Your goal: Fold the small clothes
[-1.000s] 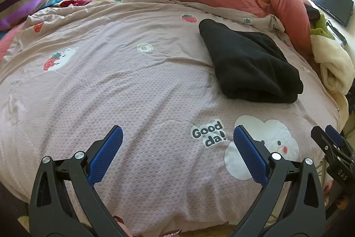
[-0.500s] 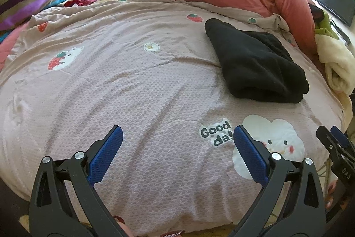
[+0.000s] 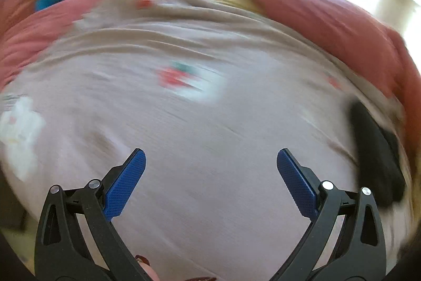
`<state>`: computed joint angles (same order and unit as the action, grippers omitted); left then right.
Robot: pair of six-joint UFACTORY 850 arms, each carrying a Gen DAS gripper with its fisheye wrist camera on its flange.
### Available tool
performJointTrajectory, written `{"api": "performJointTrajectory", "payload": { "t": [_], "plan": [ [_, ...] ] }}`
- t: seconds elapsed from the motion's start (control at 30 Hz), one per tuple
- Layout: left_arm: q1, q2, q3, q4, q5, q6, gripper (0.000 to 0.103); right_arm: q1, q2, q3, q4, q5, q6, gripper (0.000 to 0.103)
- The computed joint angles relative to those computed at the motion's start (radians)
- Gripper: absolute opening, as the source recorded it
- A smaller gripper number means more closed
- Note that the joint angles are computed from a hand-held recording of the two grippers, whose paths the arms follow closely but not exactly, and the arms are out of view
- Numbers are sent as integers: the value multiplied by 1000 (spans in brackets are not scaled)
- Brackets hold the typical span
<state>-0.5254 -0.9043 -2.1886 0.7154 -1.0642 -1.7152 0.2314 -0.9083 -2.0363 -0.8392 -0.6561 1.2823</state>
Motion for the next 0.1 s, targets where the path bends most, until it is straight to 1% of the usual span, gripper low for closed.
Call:
{"api": "performJointTrajectory", "payload": {
  "t": [0.03, 0.07, 0.1],
  "plan": [
    [28, 35, 60, 7, -36, -43, 93, -23, -9, -3, -12, -36, 22, 98],
    [47, 50, 88, 6, -68, -65, 93, -54, -30, -26, 10, -104, 23, 98],
    [81, 70, 127, -1, -126, -95, 93, -83, -41, -37, 51, -139, 23, 98]
  ]
}}
